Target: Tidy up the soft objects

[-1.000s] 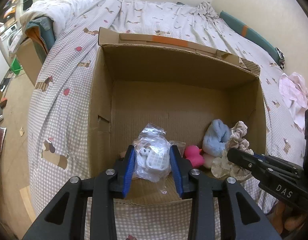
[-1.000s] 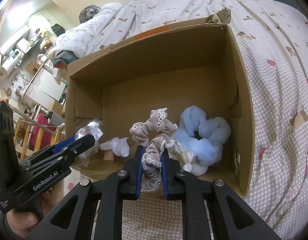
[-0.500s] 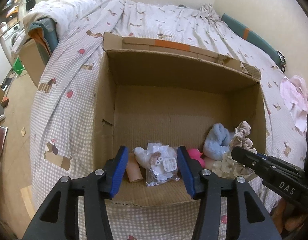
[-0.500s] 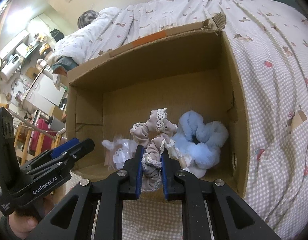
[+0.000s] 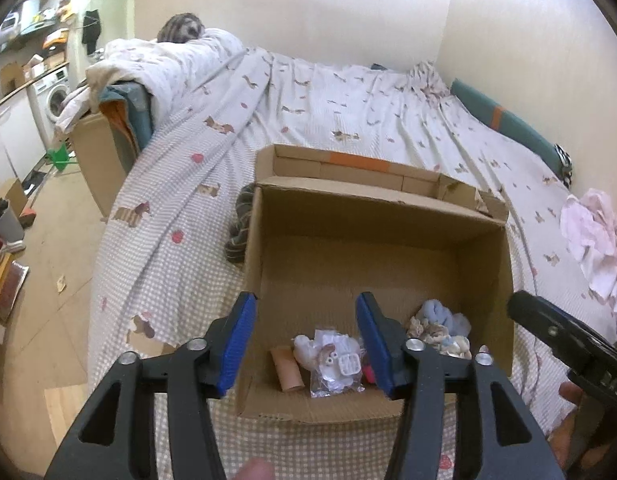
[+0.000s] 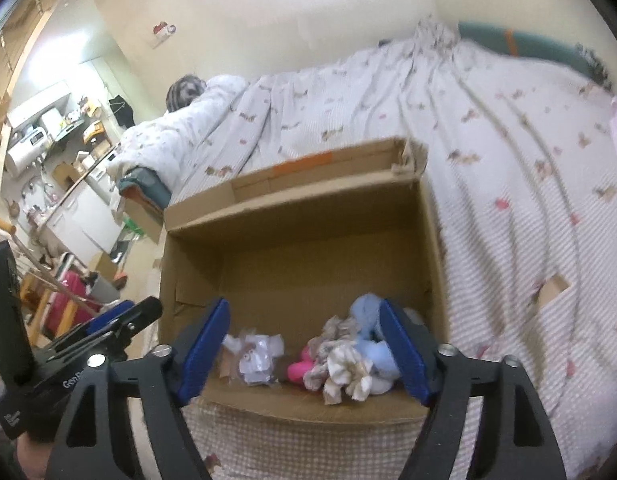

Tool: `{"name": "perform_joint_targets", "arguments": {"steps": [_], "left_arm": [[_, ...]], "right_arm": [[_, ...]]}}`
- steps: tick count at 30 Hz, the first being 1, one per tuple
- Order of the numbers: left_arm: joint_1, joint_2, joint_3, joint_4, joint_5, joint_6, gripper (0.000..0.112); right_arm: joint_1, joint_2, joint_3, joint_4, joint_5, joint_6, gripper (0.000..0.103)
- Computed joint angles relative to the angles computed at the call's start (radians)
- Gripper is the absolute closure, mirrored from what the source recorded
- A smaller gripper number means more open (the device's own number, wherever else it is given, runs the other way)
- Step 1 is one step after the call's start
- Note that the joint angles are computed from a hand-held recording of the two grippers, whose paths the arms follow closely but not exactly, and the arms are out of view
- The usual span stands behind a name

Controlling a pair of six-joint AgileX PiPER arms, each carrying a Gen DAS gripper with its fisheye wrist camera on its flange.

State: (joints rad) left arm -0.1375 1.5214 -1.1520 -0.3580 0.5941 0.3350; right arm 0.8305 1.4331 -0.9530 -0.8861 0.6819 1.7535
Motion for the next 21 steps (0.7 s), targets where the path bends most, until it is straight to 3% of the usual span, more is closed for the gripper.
{"name": "perform_joint_targets", "arguments": {"steps": [2, 4, 8, 10, 13, 21], "left_arm": [[0.009, -0.024, 0.011, -0.001, -0.004, 0.002, 0.044], [0.012, -0.058, 0.029, 0.014, -0.016, 0.005, 0.032], [0.027, -0.120, 0.062, 0.012, -0.020, 0.042, 0.025], [0.037, -0.159, 0.089, 0.012, -0.017, 0.059, 0.011], [0.074, -0.211, 0.127, -0.055, 0.008, 0.139, 0.010], [0.139, -0.323, 0.206, -0.100, 0.074, 0.215, 0.010]], "right_arm": [[0.046, -0.012, -0.008, -0.039, 0.071, 0.035, 0.001], [0.077, -0.027, -0.010, -0.067, 0.118, 0.060, 0.001], [0.130, -0.049, -0.016, -0.076, 0.187, 0.072, 0.000], [0.159, -0.061, -0.010, -0.085, 0.219, 0.094, 0.000], [0.191, -0.091, 0.024, -0.083, 0.220, 0.148, 0.000], [0.328, -0.058, 0.005, -0.053, 0.382, 0.153, 0.000]]}}
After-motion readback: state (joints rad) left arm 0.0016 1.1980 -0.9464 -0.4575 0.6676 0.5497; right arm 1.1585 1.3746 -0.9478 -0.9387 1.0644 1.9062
